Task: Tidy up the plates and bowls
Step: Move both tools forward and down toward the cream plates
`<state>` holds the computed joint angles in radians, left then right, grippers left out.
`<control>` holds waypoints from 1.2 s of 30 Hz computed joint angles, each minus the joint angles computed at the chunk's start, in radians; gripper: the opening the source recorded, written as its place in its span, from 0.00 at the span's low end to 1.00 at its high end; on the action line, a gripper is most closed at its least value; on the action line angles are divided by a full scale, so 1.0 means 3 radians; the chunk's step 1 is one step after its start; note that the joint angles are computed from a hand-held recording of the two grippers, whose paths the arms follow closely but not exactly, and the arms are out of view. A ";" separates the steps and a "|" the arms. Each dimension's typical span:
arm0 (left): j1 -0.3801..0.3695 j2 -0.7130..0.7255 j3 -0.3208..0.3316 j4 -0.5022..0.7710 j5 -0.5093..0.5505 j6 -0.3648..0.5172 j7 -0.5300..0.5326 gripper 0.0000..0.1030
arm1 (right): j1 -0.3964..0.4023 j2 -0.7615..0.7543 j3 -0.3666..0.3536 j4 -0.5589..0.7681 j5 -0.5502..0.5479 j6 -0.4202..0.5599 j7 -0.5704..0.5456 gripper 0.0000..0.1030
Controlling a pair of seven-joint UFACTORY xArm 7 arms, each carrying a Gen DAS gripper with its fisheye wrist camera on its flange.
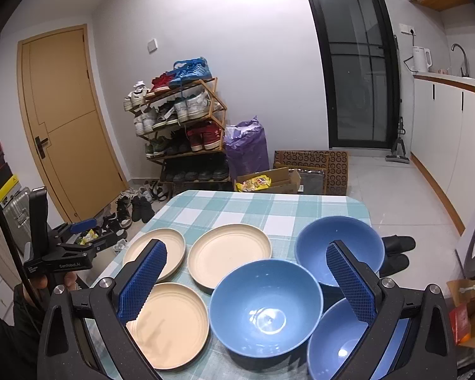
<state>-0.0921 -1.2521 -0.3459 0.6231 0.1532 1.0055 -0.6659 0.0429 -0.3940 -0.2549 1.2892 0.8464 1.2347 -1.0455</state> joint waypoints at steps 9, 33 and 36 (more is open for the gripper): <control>0.0033 0.0241 0.0100 0.0065 0.0018 -0.0149 0.0085 1.00 | -0.0016 0.0247 0.0132 0.0309 -0.0095 0.0009 0.0107 1.00; 0.0183 0.0767 0.0350 0.0065 0.0087 -0.0516 0.0213 1.00 | -0.0058 0.0860 0.0573 0.0817 -0.0332 -0.0034 0.0254 1.00; 0.0201 0.0862 0.0324 0.0089 0.0118 -0.0486 0.0242 1.00 | -0.0059 0.0933 0.0628 0.0861 -0.0380 -0.0086 0.0295 1.00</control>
<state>-0.0317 -0.9936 -0.2486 0.6500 0.1885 0.8598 -0.5932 0.0251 -0.1140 -0.0664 1.5475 0.7323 1.2087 -0.9571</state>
